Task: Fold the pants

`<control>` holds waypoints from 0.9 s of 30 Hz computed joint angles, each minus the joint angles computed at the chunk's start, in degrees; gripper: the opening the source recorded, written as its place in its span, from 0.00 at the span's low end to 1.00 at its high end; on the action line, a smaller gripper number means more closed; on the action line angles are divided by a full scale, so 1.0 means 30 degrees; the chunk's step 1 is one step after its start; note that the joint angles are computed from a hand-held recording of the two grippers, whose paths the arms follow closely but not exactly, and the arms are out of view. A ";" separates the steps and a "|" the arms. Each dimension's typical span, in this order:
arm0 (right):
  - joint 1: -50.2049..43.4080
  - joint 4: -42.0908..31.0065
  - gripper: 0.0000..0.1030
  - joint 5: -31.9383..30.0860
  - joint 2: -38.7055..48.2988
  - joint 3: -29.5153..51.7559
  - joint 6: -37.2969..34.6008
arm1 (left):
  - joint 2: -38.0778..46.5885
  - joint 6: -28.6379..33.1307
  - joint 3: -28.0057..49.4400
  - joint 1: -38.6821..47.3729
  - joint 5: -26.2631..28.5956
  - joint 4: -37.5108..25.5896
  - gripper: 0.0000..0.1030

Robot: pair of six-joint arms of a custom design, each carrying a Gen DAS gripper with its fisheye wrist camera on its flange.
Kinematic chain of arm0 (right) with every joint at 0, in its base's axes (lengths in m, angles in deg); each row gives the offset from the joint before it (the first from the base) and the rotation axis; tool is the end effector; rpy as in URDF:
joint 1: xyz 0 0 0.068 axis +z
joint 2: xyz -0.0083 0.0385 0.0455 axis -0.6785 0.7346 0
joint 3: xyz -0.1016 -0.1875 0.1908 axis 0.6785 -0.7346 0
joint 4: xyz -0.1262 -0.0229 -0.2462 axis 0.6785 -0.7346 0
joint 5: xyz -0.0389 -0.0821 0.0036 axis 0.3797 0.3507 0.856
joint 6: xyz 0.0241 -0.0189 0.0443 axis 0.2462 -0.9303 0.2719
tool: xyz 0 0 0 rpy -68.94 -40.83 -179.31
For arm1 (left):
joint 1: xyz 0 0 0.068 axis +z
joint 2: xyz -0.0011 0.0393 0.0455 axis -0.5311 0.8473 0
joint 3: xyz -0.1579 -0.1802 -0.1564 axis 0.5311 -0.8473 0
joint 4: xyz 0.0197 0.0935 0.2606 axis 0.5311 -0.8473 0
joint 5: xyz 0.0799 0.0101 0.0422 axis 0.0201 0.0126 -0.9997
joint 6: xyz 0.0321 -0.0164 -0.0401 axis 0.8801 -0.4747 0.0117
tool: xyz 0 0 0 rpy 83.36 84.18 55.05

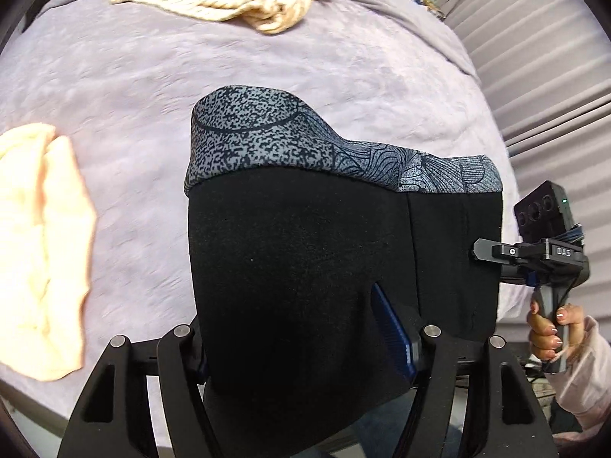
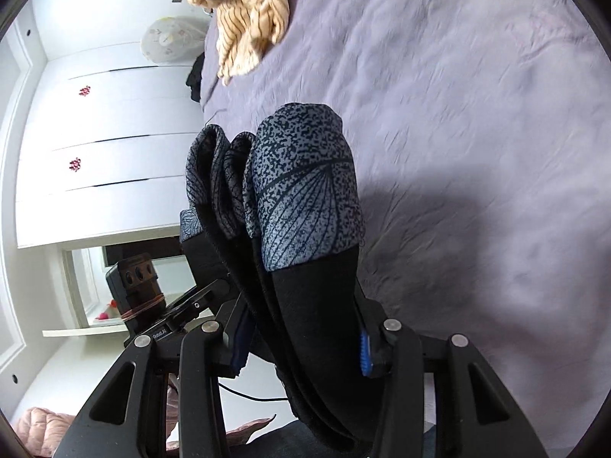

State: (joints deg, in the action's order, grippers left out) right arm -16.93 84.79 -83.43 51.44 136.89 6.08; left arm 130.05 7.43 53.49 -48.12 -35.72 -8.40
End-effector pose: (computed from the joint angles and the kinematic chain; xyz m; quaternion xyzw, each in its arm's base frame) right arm 0.3180 0.1705 0.1934 0.3271 0.8302 0.4434 0.0848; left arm 0.3116 -0.1051 0.2802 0.2481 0.9433 -0.2153 0.0470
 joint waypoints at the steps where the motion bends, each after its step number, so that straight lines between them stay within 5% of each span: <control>1: 0.0369 -0.0159 0.45 0.0173 0.0763 0.0618 -0.0074 | -0.0017 0.0108 -0.0422 0.0324 -0.0312 0.0260 0.68; 4: 0.1066 -0.0849 0.45 0.0593 0.2757 0.1992 -0.0300 | -0.0085 0.0082 -0.2504 0.0957 -0.1798 0.2600 0.68; 8: 0.1356 -0.4875 0.53 0.1461 0.4908 0.4307 -0.1269 | 0.0386 -0.0140 -0.4368 0.1223 -0.3916 0.5027 0.71; 12: 0.1601 -1.2001 0.67 0.3553 0.5965 0.8362 -0.3820 | -0.0080 0.0418 -0.4814 0.1280 -0.4584 0.5577 0.95; 14: 0.1939 -1.4868 0.67 0.4968 0.6161 1.0299 -0.4520 | -0.0146 0.0442 -0.4791 0.1062 -0.5179 0.5455 0.95; 16: 0.2248 -1.5425 0.44 0.6179 0.5673 1.1002 -0.4817 | -0.0479 0.0547 -0.4805 0.1121 -0.5405 0.5262 0.95; 17: 0.2316 -1.5080 0.23 0.6433 0.5446 1.1191 -0.4910 | -0.0691 0.0323 -0.4874 0.0877 -0.5639 0.5327 0.95; 24: 0.2172 -1.6604 0.19 0.6602 0.9694 1.5920 -0.6097 | -0.2028 -0.0504 -0.5188 0.0497 -0.6497 0.4537 0.95; 27: 0.1900 -1.5352 0.16 0.6620 0.9302 1.3947 -0.5351 | -0.3212 -0.0683 -0.6257 0.0581 -0.6786 0.4767 0.95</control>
